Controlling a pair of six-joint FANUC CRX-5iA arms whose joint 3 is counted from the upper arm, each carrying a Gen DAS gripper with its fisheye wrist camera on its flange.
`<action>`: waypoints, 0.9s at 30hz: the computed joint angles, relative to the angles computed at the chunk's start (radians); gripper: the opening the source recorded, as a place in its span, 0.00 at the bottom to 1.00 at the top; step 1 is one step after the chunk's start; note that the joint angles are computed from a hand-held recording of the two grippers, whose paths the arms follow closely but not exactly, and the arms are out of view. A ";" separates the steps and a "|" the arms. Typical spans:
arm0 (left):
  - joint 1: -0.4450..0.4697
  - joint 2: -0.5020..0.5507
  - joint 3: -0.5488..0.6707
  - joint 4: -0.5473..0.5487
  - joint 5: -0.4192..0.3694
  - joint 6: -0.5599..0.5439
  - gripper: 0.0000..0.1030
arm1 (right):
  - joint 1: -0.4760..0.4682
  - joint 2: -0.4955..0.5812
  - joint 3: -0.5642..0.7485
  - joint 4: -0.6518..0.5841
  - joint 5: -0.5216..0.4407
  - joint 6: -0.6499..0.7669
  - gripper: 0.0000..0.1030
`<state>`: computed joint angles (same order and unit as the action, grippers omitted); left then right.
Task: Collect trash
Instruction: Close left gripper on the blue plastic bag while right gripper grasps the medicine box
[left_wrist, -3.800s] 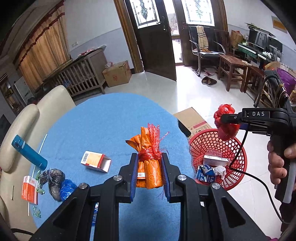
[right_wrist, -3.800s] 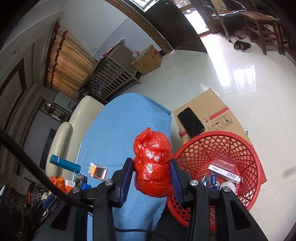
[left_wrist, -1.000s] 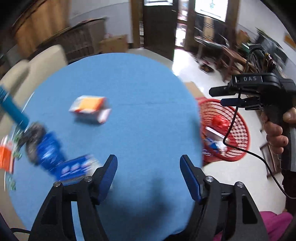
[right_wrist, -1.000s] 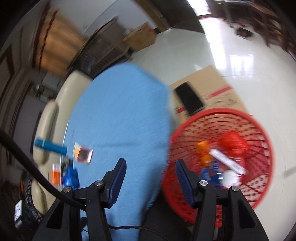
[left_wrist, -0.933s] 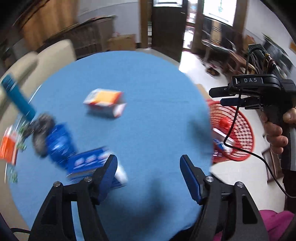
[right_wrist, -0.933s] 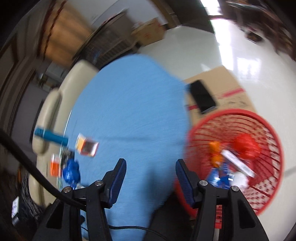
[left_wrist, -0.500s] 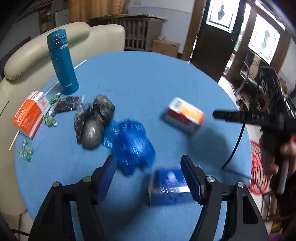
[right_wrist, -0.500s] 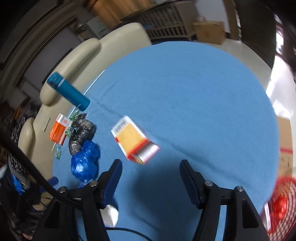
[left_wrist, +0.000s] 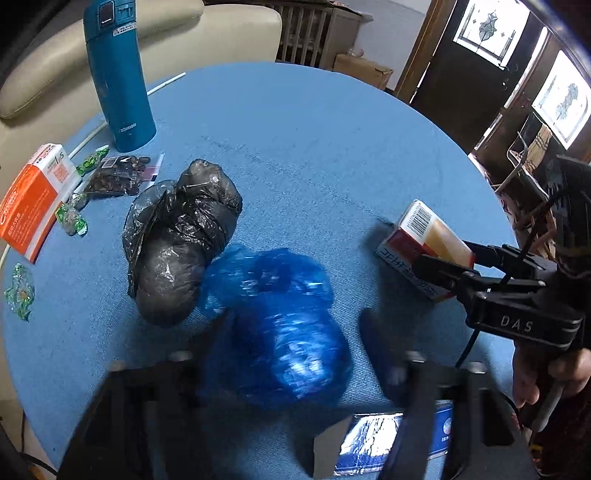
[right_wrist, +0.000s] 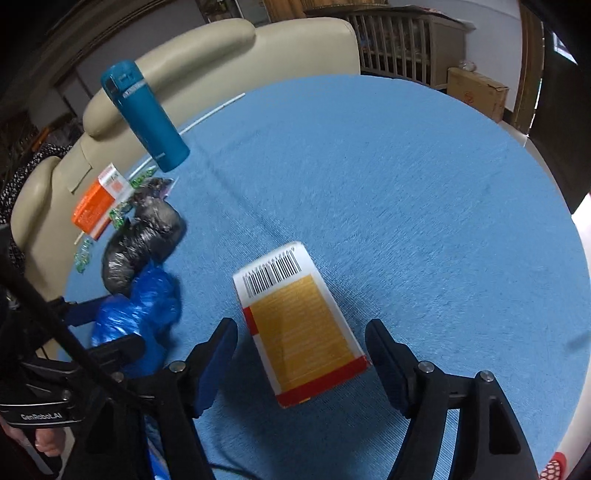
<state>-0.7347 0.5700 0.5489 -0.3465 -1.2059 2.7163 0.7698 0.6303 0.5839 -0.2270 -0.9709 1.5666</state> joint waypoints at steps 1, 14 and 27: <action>0.002 -0.001 -0.004 0.004 0.008 -0.002 0.52 | 0.002 -0.010 -0.025 0.004 0.032 0.001 0.61; -0.111 0.024 0.185 -0.148 -0.141 0.019 0.48 | -0.078 -0.232 -0.276 -0.098 0.173 -0.091 0.55; -0.255 0.157 0.519 -0.279 -0.320 -0.103 0.49 | -0.114 -0.581 -0.598 -0.142 0.328 -0.125 0.55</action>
